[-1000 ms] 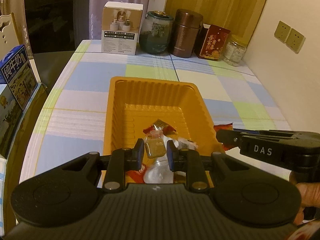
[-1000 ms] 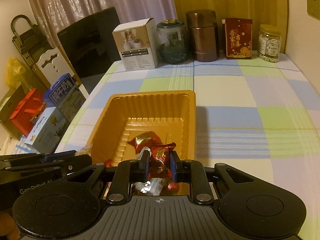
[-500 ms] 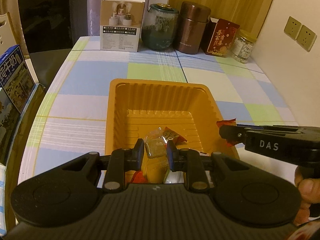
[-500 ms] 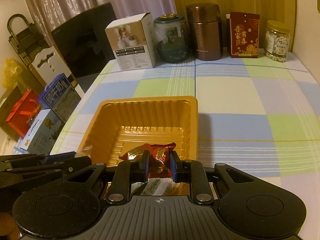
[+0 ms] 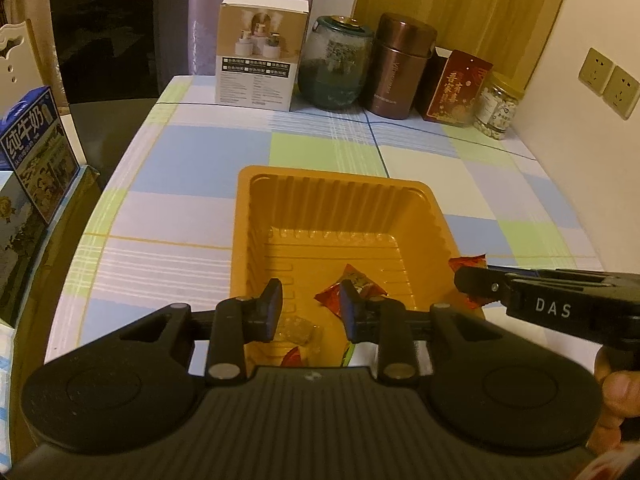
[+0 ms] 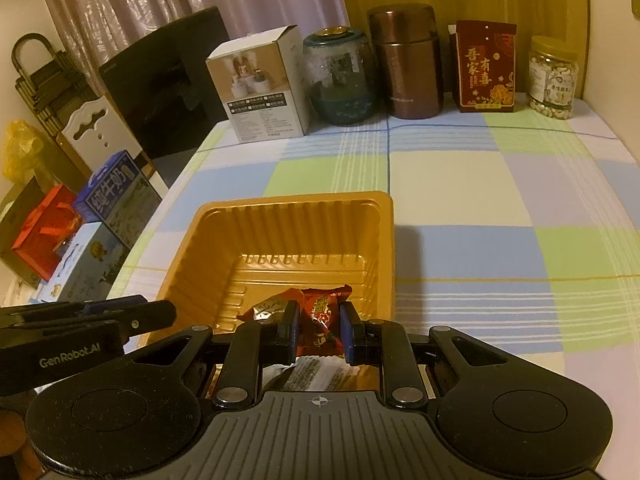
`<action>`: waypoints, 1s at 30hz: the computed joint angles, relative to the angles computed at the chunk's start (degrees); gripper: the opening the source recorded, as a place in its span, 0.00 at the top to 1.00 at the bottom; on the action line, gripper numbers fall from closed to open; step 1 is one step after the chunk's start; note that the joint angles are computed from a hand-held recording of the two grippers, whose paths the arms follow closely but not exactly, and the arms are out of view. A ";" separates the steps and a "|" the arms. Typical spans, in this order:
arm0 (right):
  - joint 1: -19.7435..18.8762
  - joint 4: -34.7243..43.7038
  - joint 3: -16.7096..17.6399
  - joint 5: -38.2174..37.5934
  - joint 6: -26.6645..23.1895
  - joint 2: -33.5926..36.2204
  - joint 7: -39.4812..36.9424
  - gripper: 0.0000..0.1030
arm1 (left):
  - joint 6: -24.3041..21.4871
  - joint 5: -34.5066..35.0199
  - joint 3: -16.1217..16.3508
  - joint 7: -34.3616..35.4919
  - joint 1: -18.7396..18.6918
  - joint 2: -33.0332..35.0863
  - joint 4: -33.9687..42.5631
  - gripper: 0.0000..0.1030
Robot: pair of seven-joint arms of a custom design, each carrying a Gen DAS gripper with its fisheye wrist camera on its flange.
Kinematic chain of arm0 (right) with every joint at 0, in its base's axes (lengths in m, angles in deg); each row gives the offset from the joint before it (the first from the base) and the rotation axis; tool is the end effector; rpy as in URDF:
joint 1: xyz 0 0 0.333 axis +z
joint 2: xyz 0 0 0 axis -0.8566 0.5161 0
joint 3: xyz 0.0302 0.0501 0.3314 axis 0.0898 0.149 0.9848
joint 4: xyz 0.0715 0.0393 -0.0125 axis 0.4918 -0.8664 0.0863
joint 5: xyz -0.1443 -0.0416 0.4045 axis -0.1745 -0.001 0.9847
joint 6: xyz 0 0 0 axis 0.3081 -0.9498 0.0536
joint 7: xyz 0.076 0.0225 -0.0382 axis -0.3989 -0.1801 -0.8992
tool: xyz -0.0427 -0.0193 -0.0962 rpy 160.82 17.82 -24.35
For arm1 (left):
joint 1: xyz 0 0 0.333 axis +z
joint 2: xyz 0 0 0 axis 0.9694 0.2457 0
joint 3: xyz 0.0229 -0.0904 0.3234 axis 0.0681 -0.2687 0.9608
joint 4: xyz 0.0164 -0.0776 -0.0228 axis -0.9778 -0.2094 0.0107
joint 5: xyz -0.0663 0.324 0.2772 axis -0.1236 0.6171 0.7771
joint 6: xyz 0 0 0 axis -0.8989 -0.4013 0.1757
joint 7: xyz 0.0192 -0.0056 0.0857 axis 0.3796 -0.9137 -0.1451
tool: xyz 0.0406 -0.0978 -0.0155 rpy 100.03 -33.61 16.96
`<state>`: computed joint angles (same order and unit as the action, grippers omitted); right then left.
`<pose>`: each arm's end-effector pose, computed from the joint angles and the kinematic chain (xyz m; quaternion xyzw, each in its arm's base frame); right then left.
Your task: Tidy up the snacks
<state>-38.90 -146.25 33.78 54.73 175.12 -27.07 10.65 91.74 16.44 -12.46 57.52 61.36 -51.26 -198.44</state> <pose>0.4845 0.2210 0.5458 -0.8373 0.4053 -0.0110 0.3667 0.3765 -0.2146 0.5407 -0.8139 0.4530 -0.2442 0.2697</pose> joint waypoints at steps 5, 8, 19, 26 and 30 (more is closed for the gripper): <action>0.14 0.20 -0.01 0.26 -0.35 0.11 -0.08 0.79 | -0.76 -0.02 -0.15 0.14 -0.07 -0.59 -0.12 0.72; 0.23 0.54 0.03 0.40 -0.50 0.44 -0.10 0.79 | -0.76 0.03 -0.19 0.09 -0.08 -0.65 -0.17 0.70; 0.71 1.49 0.17 1.54 0.27 1.90 -0.55 0.79 | -0.86 -0.17 -0.08 0.31 -0.27 -0.76 -0.75 0.68; 0.56 1.69 -0.32 3.70 0.22 1.88 -1.80 0.79 | -2.01 -0.33 -0.32 0.02 -0.39 -1.13 -0.85 0.55; -0.36 0.90 -0.39 2.43 0.86 0.84 -0.48 0.78 | -2.76 -0.24 -0.69 -0.19 -0.73 -1.57 -0.67 0.50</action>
<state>-39.26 -145.35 33.39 57.17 175.98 -26.23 10.18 88.98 16.19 -13.15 57.33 60.63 -52.84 -199.11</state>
